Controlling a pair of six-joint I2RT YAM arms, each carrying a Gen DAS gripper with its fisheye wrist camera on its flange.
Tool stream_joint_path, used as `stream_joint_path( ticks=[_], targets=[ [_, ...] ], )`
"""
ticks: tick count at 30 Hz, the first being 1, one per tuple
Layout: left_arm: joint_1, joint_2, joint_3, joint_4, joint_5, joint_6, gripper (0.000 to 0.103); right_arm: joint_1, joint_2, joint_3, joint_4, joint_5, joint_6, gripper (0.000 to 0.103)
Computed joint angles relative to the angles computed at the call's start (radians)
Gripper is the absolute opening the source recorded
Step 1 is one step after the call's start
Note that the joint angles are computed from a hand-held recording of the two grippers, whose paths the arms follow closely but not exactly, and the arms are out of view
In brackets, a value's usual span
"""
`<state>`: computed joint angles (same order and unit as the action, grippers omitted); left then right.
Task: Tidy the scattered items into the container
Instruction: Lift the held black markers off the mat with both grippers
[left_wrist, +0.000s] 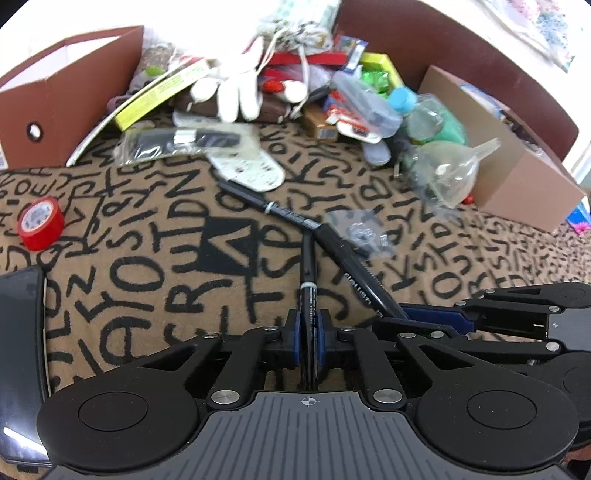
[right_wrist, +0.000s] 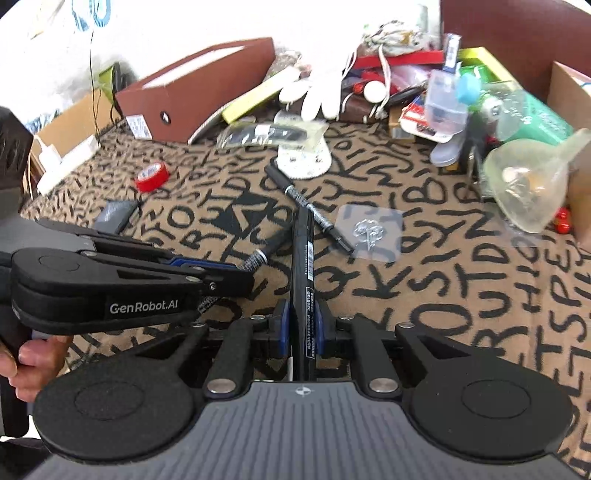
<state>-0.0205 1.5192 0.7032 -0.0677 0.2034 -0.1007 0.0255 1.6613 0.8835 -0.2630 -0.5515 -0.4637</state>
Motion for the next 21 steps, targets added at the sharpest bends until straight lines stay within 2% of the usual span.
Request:
stream_joint_path(
  ticks=[6, 11, 13, 14, 15, 21],
  targets=[
    [-0.039, -0.062, 0.002, -0.010, -0.018, 0.010, 0.004, -0.046, -0.056, -0.008, 0.004, -0.036, 0.008, 0.016],
    [-0.056, -0.033, 0.014, -0.035, -0.042, 0.047, 0.005, -0.063, -0.039, 0.002, -0.004, -0.024, -0.006, 0.016],
    [-0.061, 0.008, 0.025, -0.033, -0.056, 0.042, 0.008, -0.049, -0.013, 0.002, 0.004, 0.008, -0.006, 0.016],
    [-0.061, 0.034, 0.034, -0.030, -0.060, 0.034, 0.017, -0.039, 0.001, 0.001, 0.012, 0.029, -0.005, 0.016],
    [-0.060, 0.061, 0.045, -0.025, -0.061, 0.028, 0.031, -0.029, 0.014, 0.001, 0.021, 0.045, -0.003, 0.017],
    [-0.075, 0.112, 0.066, 0.019, -0.073, 0.041, 0.032, -0.013, 0.058, 0.010, 0.049, 0.062, 0.005, 0.018]
  ],
)
